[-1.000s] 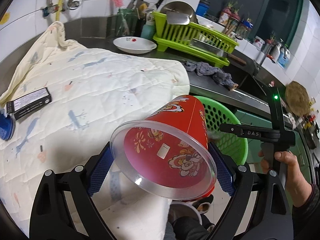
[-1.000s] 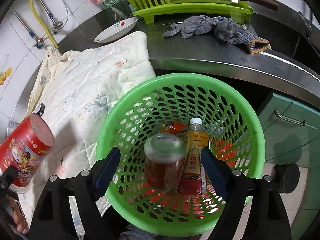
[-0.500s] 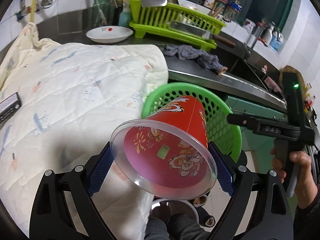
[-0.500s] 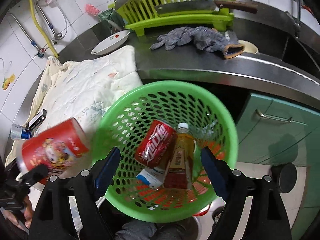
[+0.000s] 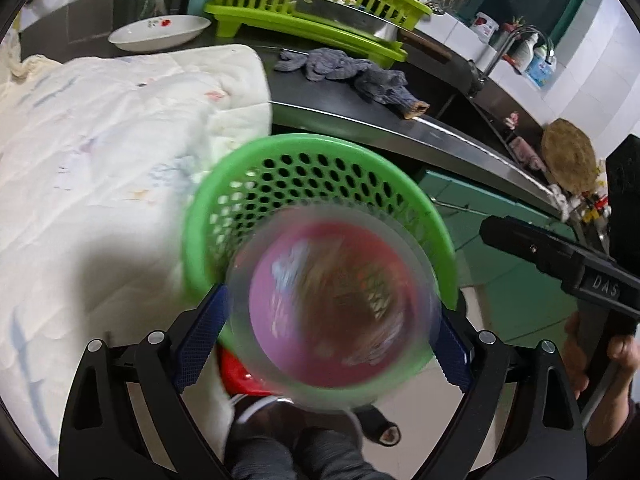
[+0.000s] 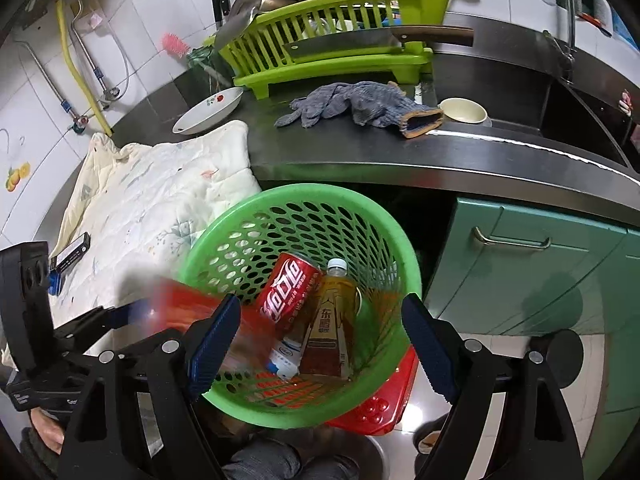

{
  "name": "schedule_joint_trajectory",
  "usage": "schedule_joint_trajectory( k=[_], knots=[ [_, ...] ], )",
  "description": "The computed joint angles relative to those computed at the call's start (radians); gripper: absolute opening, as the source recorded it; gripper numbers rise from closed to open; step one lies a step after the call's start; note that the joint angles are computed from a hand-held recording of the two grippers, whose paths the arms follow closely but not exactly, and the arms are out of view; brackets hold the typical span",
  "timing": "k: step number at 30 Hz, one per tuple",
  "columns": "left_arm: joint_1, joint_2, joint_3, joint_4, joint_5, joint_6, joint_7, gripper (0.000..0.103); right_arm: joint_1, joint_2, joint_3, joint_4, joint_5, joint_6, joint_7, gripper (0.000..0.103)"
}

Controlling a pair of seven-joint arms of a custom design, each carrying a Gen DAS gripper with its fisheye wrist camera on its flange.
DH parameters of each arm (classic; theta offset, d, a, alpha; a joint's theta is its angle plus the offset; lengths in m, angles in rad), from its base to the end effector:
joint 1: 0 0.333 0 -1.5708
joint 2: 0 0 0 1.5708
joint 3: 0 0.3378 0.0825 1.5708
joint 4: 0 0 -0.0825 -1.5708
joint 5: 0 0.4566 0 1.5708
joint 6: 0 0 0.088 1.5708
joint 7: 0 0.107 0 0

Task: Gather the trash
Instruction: 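Lower the red paper cup into the green basket and open the left tool, then move both tools back from the basket toward the silver-blue can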

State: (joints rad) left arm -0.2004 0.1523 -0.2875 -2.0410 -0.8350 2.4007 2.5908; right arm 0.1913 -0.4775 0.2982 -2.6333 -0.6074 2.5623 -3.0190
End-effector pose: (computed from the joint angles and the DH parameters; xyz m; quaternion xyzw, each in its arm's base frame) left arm 0.5833 -0.3113 0.3748 0.3000 -0.8927 0.3264 0.0805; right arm 0.4108 0.2240 0.4115 -0.3763 0.8694 -0.2120 0.2399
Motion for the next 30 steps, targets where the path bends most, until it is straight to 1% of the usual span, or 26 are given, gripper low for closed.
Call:
schedule_joint_trajectory(
  k=[2, 7, 17, 21, 24, 28, 30],
  knots=[
    [-0.002, 0.001, -0.003, -0.001, -0.004, -0.004, -0.004, 0.094, 0.003, -0.004, 0.001, -0.004, 0.003, -0.003, 0.004, 0.079],
    [0.001, -0.016, 0.003, -0.019, -0.011, 0.001, 0.012, 0.094, 0.001, -0.012, 0.005, -0.011, 0.003, 0.006, 0.016, 0.079],
    [0.02, -0.073, 0.038, -0.062, -0.02, 0.042, 0.066, 0.094, 0.0, 0.044, 0.014, 0.037, -0.034, 0.029, 0.031, 0.079],
    [0.03, -0.099, 0.057, -0.083, -0.036, 0.086, 0.101, 0.094, 0.004, 0.086, 0.008, 0.07, -0.056, 0.061, 0.033, 0.079],
    [0.042, -0.107, 0.073, -0.084, -0.039, 0.101, 0.111, 0.094, 0.008, 0.123, 0.002, 0.101, -0.075, 0.078, 0.029, 0.079],
    [0.06, -0.114, 0.091, -0.086, -0.04, 0.159, 0.124, 0.094, 0.017, 0.201, -0.017, 0.167, -0.107, 0.128, 0.02, 0.079],
    [0.074, -0.111, 0.102, -0.081, -0.036, 0.197, 0.117, 0.094, 0.026, 0.235, -0.026, 0.2, -0.122, 0.14, 0.013, 0.079]
  ],
)
